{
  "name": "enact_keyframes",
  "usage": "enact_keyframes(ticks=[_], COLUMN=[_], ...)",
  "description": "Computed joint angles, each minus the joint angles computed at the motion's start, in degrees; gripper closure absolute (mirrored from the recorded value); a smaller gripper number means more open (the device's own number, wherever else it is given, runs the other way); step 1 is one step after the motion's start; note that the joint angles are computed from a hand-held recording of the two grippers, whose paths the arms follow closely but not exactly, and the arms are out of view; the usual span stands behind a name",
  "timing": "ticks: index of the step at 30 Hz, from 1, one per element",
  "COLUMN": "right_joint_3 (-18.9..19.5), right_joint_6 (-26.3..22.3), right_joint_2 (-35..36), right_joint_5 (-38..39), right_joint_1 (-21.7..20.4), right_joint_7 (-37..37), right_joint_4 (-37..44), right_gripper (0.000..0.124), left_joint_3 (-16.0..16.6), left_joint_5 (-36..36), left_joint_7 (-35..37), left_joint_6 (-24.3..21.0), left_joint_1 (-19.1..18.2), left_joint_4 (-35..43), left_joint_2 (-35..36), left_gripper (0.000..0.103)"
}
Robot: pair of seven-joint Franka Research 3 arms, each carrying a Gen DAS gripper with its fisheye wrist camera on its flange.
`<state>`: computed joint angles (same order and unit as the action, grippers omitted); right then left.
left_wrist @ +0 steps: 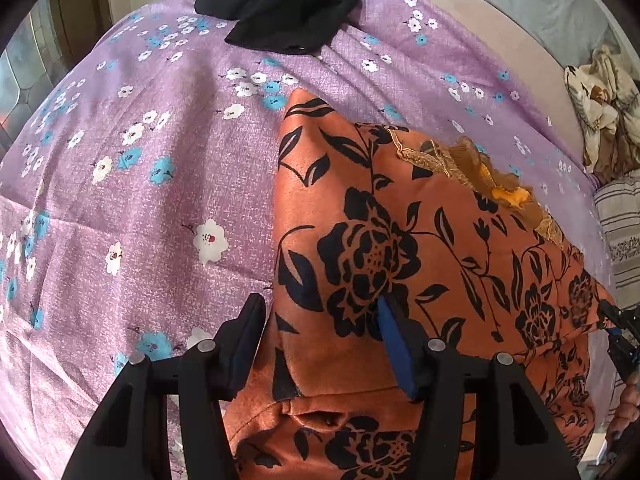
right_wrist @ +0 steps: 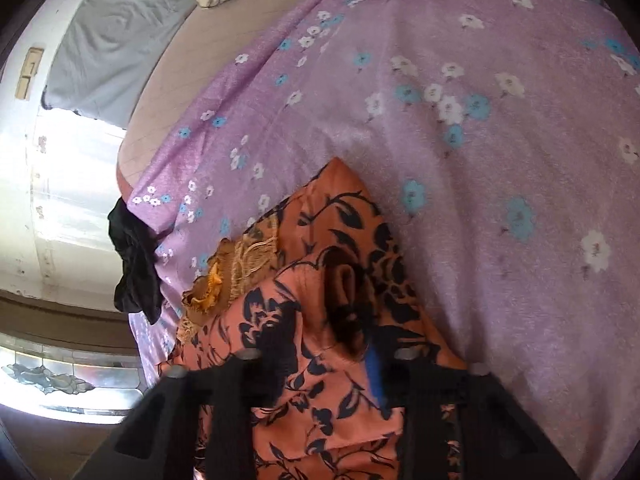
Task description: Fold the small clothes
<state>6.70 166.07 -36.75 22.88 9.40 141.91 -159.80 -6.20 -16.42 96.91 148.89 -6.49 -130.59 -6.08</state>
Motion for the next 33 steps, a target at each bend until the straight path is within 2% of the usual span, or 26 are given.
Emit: enact_keyframes(ticks=[2, 4, 5, 8, 9, 11, 12, 13, 14, 15, 16, 18, 19, 21, 23, 24, 25, 26, 27, 28, 32, 33], right_joint_3=[0.0, 4.8, 8.2, 13.9, 14.6, 13.3, 10.6, 5.9, 2.6, 0.4, 0.3, 1.0, 1.8, 1.3, -0.5, -1.0, -1.1, -1.1, -0.7, 0.3, -1.3, -1.8], right_joint_6=[1.2, 3.8, 6.9, 19.1, 19.3, 12.4, 6.8, -1.2, -9.2, -17.2, -23.3, -30.4, -31.7, -28.8, -20.9, -18.4, -17.4, -16.1, -15.1, -13.3, -5.6, -4.6], right_joint_2=[-0.1, -1.6, -3.0, -6.4, -7.4, -9.0, -8.9, -7.4, -6.0, -4.7, -4.0, -4.9, -6.1, -8.4, -9.5, -8.9, -7.9, -6.3, -5.6, -5.2, -1.0, -0.2], right_joint_5=[-0.1, -3.6, -6.1, -10.8, -11.7, -14.3, -14.3, -14.3, -15.8, -15.0, -11.9, -14.2, -16.0, -15.8, -12.6, -11.5, -10.9, -10.4, -9.9, -9.5, -4.3, -3.0], right_joint_1=[1.4, -1.9, -5.1, -10.4, -11.1, -9.9, -7.3, -3.4, -1.5, -1.3, -2.7, -5.8, -7.5, -8.0, -5.8, -4.8, -4.4, -4.2, -4.3, -4.7, -2.2, -1.7], right_joint_7=[-1.4, -0.6, 0.2, -2.2, -4.5, -10.5, -13.6, -16.4, -15.3, -14.6, -16.4, -13.5, -11.7, -9.8, -10.8, -11.7, -12.3, -12.8, -12.4, -11.1, -9.5, -9.1], right_joint_4=[0.8, 1.4, 1.3, -0.4, -0.2, 0.8, 1.7, 3.0, 4.1, 4.7, 5.3, 5.5, 5.3, 3.7, 2.1, 2.3, 2.9, 3.7, 3.9, 3.6, 2.5, 2.2], right_gripper=[0.114, 0.114, 0.114, 0.114, 0.114, 0.114, 0.114, 0.115, 0.114, 0.114, 0.113, 0.113, 0.111, 0.111, 0.111, 0.106, 0.091, 0.062, 0.047, 0.043, 0.047, 0.063], left_joint_3=[0.1, 0.1, 0.1, 0.2, 0.1, 0.4, 0.5, 0.7, 0.8, 0.7, 0.7, 0.5, 0.4, 0.2, -0.1, 0.0, 0.4, 0.8, 1.2, 1.8, 2.9, 2.9], left_joint_5=[-0.8, -0.9, -1.0, -1.4, -1.2, -1.5, -2.1, -3.0, -3.4, -3.7, -3.6, -3.1, -2.3, -1.5, -0.4, -0.4, -0.9, -2.6, -3.7, -5.9, -9.3, -9.6], left_joint_7=[0.2, 0.3, 0.4, 1.0, 0.9, 0.9, 1.3, 2.0, 2.4, 2.5, 2.5, 2.6, 2.1, 1.3, -0.2, -0.1, 0.5, 2.2, 3.4, 6.3, 14.2, 15.6], left_joint_6=[-0.4, -0.4, -0.3, -0.4, -0.4, -1.0, -1.5, -2.2, -2.9, -3.1, -3.3, -3.1, -2.5, -1.5, 1.9, 3.6, 4.6, 6.5, 7.3, 8.7, 9.4, 9.3], left_joint_1=[0.0, 0.1, 0.1, 0.0, 0.0, 0.2, 0.2, 0.2, 0.3, 0.4, 0.5, 0.7, 0.8, 0.8, 0.7, 0.4, -0.1, -1.0, -1.7, -3.1, -6.9, -7.5], left_joint_4=[0.2, 0.2, 0.1, 0.0, -0.2, 0.0, 0.2, 0.6, 0.8, 0.9, 1.0, 0.8, 0.5, 0.1, -1.2, -1.8, -2.3, -3.1, -3.4, -4.1, -5.5, -5.7], left_joint_2=[0.2, 0.1, 0.0, -0.1, -0.3, -0.3, -0.1, 0.1, 0.2, 0.2, 0.1, -0.1, -0.3, -0.7, -1.9, -2.4, -2.9, -3.8, -4.1, -4.9, -6.2, -6.2], left_gripper=[0.044, 0.044, 0.044, 0.044, 0.044, 0.044, 0.044, 0.044, 0.044, 0.044, 0.044, 0.044, 0.044, 0.044, 0.044, 0.044, 0.044, 0.044, 0.044, 0.044, 0.044, 0.044])
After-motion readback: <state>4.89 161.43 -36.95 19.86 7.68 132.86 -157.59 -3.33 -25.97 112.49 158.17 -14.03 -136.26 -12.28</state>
